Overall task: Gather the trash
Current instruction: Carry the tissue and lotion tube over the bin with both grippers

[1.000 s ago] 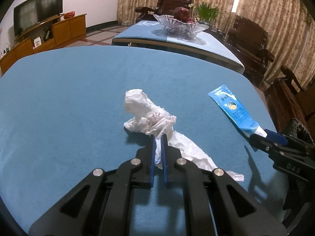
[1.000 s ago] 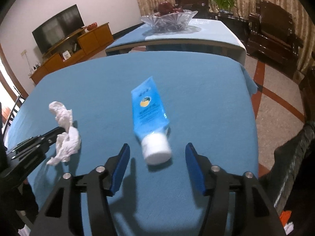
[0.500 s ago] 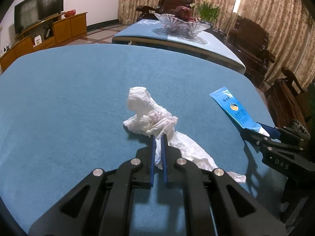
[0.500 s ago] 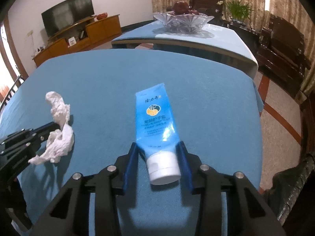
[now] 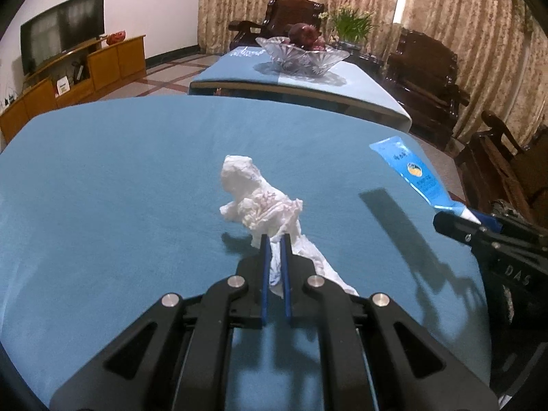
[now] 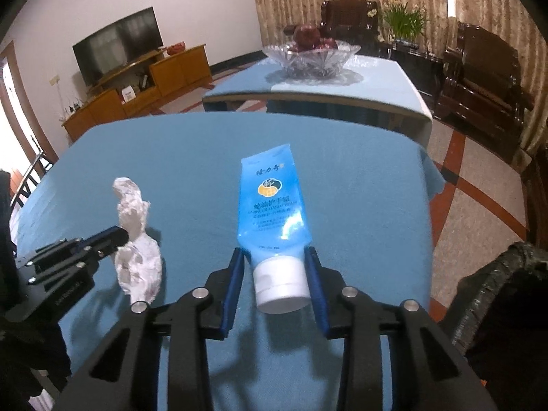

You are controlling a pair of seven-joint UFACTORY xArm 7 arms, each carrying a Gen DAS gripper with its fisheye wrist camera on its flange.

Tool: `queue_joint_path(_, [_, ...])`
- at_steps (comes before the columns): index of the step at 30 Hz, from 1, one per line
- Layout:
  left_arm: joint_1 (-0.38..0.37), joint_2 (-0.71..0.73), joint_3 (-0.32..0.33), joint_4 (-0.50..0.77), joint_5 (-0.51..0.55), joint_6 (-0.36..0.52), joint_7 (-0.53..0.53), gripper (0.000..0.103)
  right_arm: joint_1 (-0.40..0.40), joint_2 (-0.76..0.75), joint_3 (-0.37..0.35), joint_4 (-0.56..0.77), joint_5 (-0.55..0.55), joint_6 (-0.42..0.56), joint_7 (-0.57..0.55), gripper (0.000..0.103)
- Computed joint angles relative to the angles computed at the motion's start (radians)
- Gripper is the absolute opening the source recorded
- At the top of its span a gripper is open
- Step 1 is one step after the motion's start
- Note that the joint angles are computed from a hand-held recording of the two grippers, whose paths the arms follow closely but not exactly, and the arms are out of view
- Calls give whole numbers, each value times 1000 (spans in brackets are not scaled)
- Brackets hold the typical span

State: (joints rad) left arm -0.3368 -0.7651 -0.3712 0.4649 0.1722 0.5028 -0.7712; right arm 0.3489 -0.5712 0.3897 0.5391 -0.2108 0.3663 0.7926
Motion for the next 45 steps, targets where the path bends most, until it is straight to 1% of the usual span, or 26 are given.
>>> queue_joint_path(6, [-34, -64, -7, 9, -14, 36, 1, 5, 45, -89, -20, -20, 34, 32, -17, 34])
queue_joint_path(13, [-43, -120, -32, 56, -16, 117, 7, 5, 86, -196, -33, -29, 82, 81, -45, 31])
queue_joint_path(19, [-51, -147, -61, 94, -20, 155, 5, 5, 105, -288, -29, -33, 113, 133, -70, 31])
queue_joint_path(24, [-62, -157, -74, 112, -34, 186, -9, 5, 113, -342, -20, -44, 137, 155, -69, 29])
queue_joint_path(29, [-62, -157, -86, 139, -28, 188, -5, 5, 114, -405, -24, -45, 148, 177, -82, 29])
queue_joint_path(35, [-53, -114, -118, 205, -24, 173, -13, 5, 108, -497, -18, -37, 157, 224, -93, 29])
queue_joint_path(41, [-45, -51, -161, 282, -8, 149, -30, 5, 92, -627, -30, -37, 166, 320, -114, 29])
queue_joint_path(45, [-37, 2, -200, 335, 10, 128, -52, 5, 74, -726, -39, -39, 169, 423, -140, 29])
